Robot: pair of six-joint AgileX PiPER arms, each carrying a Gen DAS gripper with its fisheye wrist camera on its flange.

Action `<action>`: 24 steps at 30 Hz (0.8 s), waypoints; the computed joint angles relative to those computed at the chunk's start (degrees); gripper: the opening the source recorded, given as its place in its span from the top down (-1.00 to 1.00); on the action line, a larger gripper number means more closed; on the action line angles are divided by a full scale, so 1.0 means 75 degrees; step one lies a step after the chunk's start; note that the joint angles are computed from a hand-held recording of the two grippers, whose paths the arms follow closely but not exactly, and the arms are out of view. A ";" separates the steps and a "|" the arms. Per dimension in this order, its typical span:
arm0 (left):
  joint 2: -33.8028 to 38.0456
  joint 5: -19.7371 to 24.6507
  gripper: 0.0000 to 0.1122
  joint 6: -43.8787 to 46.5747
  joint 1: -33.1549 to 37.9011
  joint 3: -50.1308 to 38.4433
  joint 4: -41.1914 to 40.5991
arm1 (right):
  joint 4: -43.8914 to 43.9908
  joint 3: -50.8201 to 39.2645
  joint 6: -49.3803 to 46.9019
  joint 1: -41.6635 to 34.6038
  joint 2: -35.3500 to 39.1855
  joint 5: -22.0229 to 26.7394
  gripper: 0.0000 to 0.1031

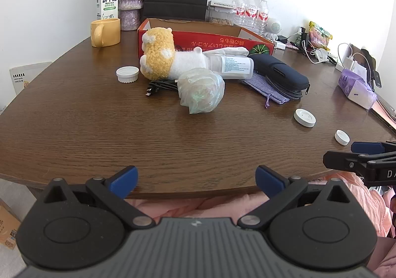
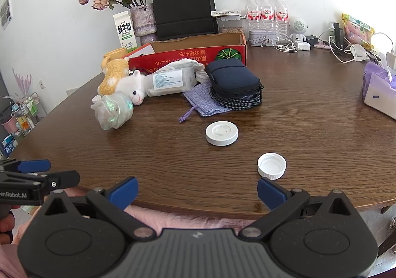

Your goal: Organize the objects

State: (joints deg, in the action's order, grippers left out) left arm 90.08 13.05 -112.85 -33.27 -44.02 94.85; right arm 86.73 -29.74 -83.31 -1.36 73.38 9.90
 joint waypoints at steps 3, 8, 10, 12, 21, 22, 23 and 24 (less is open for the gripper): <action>0.0003 0.0006 -0.84 -0.0004 -0.0005 -0.0001 0.0002 | 0.0005 0.0000 -0.0002 0.0003 0.0000 -0.0005 -1.00; 0.0003 -0.0002 -0.84 0.0045 0.0002 -0.0009 -0.0048 | -0.0005 0.0001 0.0009 0.0004 -0.0001 -0.0003 -1.00; -0.0001 -0.0004 -0.84 0.0071 0.0004 -0.0010 -0.0072 | -0.0003 0.0002 0.0010 0.0009 -0.0005 -0.0010 -1.00; -0.0001 -0.0004 -0.84 0.0071 0.0004 -0.0010 -0.0072 | -0.0003 0.0002 0.0010 0.0009 -0.0005 -0.0010 -1.00; -0.0002 -0.0016 -0.84 0.0096 0.0011 -0.0015 -0.0097 | -0.0037 0.0000 0.0043 0.0014 -0.0017 -0.0015 -1.00; 0.0001 -0.0014 -0.84 0.0068 0.0010 -0.0014 -0.0071 | -0.0038 0.0000 0.0048 0.0026 -0.0019 -0.0024 -1.00; -0.0003 -0.0019 -0.84 0.0124 0.0013 -0.0017 -0.0125 | -0.0061 0.0000 0.0071 0.0025 -0.0023 -0.0023 -1.00; 0.0002 -0.0021 -0.84 0.0098 0.0014 -0.0018 -0.0099 | -0.0062 0.0000 0.0076 0.0030 -0.0026 -0.0027 -1.00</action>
State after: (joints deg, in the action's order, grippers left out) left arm 90.10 12.90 -112.11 -33.16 -44.16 94.11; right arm 86.27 -29.74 -82.74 -1.14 73.19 9.70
